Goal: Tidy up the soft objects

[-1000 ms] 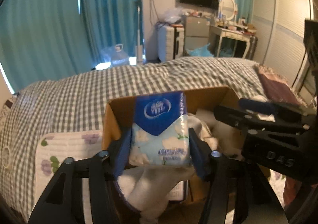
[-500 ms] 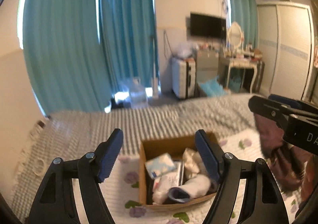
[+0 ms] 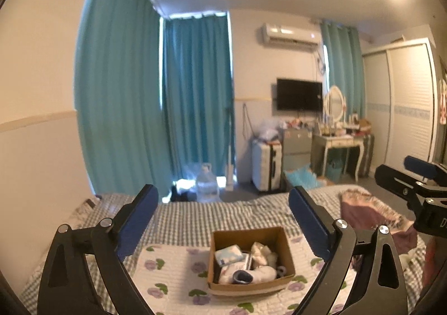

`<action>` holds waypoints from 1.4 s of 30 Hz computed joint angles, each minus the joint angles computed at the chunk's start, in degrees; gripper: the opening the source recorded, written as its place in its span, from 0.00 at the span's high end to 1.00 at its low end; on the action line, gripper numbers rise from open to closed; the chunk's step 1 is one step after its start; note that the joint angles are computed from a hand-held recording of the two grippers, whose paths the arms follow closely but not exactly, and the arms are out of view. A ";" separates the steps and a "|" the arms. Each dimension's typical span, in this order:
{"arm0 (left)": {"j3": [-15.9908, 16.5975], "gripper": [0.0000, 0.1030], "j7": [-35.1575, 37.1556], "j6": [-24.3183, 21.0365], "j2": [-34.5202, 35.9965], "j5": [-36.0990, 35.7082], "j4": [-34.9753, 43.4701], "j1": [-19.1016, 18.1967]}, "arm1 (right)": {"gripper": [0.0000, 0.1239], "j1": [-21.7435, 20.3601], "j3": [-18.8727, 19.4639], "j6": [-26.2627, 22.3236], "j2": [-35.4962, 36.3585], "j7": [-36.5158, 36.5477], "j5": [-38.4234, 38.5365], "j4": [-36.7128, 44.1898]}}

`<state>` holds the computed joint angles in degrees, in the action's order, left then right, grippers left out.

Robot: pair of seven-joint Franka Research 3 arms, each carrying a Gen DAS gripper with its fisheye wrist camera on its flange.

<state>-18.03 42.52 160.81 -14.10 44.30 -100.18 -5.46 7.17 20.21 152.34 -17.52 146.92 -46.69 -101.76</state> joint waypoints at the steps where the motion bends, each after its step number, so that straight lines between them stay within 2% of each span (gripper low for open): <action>1: -0.75 0.07 -2.88 1.17 -0.86 2.77 -1.30 1.31 | 0.17 -1.16 0.85 0.77 -1.61 2.80 -2.82 -1.87; 3: -3.01 0.07 -10.31 3.01 -3.01 9.91 -4.29 4.90 | 0.17 -2.26 1.24 3.01 -3.71 5.22 -4.58 -5.09; 6: -5.25 0.06 -18.13 3.35 -4.72 16.59 -7.72 7.85 | 0.17 -3.69 2.22 4.90 -4.82 6.30 -4.93 -8.35; 10: -5.02 0.06 -22.81 3.88 -3.73 19.14 -10.73 7.66 | 0.17 -5.50 1.89 10.82 -4.42 8.17 -3.66 -13.80; 12: -4.88 0.06 -24.06 2.95 -2.36 19.73 -11.78 6.86 | 0.17 -7.47 3.08 12.32 -3.45 9.72 -4.24 -15.08; 15: -2.42 0.07 -19.11 2.14 0.10 15.26 -12.89 3.11 | 0.17 -8.88 4.08 13.79 -0.92 12.23 -5.66 -16.49; 21: -0.65 0.07 -16.32 0.81 2.50 12.64 -14.20 -0.02 | 0.17 -5.96 1.53 13.84 3.45 13.25 -6.71 -17.41; 28: 1.01 0.06 -14.73 1.13 4.35 11.94 -13.64 -1.63 | 0.17 -1.49 -3.05 13.42 5.63 13.62 -7.57 -17.05; 42: 2.16 0.07 -10.56 2.14 4.44 6.95 -14.39 -2.36 | 0.17 2.35 -5.74 11.41 6.73 13.57 -8.63 -15.73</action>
<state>-15.87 31.96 162.95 -9.65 51.25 -114.57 -7.82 9.52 14.47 163.75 -10.79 160.49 -55.32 -117.50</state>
